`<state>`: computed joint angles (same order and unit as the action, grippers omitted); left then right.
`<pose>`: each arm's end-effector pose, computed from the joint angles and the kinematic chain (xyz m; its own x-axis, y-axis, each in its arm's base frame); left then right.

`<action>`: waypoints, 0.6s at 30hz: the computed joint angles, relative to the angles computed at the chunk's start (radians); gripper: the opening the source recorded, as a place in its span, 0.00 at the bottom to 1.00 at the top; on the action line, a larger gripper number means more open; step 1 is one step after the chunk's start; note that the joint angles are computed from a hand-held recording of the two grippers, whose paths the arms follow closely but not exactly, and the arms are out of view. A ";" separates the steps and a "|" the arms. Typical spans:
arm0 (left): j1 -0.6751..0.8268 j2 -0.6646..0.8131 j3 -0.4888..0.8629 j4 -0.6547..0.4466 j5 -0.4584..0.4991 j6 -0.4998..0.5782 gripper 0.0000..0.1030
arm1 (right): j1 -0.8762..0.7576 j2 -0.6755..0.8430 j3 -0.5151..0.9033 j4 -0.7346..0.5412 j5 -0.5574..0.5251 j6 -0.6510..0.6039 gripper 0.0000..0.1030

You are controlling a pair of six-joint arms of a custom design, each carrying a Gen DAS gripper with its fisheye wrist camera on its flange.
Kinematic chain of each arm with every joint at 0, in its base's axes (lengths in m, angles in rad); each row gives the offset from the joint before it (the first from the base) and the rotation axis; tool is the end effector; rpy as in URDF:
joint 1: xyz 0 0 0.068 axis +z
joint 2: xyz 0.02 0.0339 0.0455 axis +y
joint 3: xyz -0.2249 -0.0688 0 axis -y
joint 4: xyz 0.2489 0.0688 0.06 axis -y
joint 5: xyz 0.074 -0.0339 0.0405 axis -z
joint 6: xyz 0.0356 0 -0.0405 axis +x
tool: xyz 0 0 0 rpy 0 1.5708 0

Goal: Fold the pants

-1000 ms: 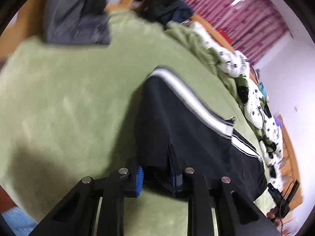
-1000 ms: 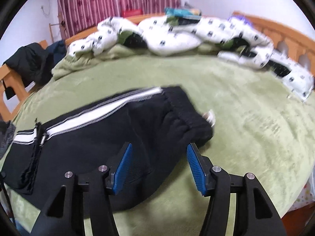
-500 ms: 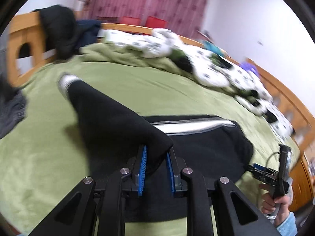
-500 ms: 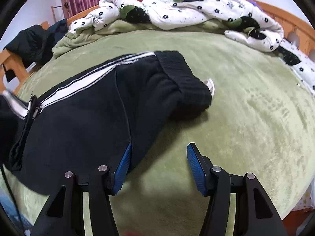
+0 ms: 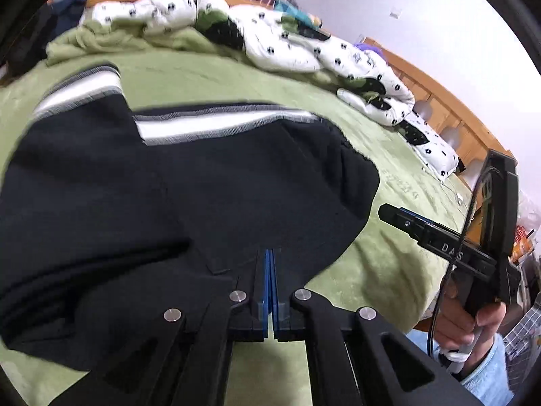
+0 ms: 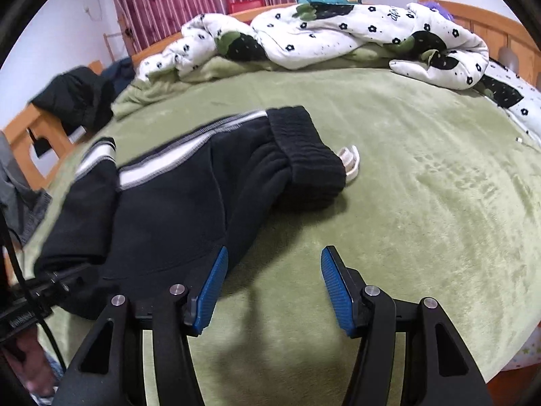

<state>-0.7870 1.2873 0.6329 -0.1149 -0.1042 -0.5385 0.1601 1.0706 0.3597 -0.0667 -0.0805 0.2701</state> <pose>0.1930 -0.1884 0.1494 -0.7558 0.0357 -0.6538 0.3076 0.9009 -0.3063 0.2147 0.0376 0.1171 -0.7250 0.1523 -0.6717 -0.0229 0.9694 0.2445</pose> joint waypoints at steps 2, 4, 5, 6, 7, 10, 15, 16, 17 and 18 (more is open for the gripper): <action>-0.008 -0.118 -0.040 -0.059 -0.041 0.021 0.02 | 0.007 -0.048 -0.013 -0.022 -0.015 0.004 0.54; 0.011 -0.285 -0.095 -0.150 -0.077 0.043 0.02 | 0.041 -0.094 -0.025 -0.030 -0.017 0.024 0.52; 0.034 -0.336 -0.101 -0.190 -0.081 0.050 0.05 | 0.075 -0.108 -0.024 -0.032 -0.011 0.036 0.52; 0.074 -0.419 -0.122 -0.252 -0.071 0.059 0.06 | 0.115 -0.111 -0.022 -0.025 0.006 0.051 0.52; 0.121 -0.466 -0.132 -0.287 -0.052 0.071 0.10 | 0.150 -0.096 -0.012 -0.012 0.021 0.061 0.52; 0.309 -0.637 -0.179 -0.416 0.010 0.133 0.28 | 0.279 0.049 0.086 0.017 0.063 0.109 0.52; 0.704 -0.701 -0.159 -0.583 0.185 0.399 0.46 | 0.434 0.328 0.300 0.061 0.046 0.209 0.52; 0.775 -0.704 -0.163 -0.593 0.205 0.457 0.54 | 0.449 0.377 0.336 0.073 0.044 0.225 0.52; 0.833 -0.722 -0.175 -0.598 0.221 0.500 0.54 | 0.465 0.429 0.374 0.083 0.046 0.244 0.52; 0.906 -0.745 -0.199 -0.594 0.244 0.545 0.55 | 0.477 0.492 0.422 0.090 0.045 0.268 0.52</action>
<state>0.1195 0.5419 0.4341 -0.7085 0.1395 0.0065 0.6369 1.5625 0.7815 0.0236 -0.0355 0.5380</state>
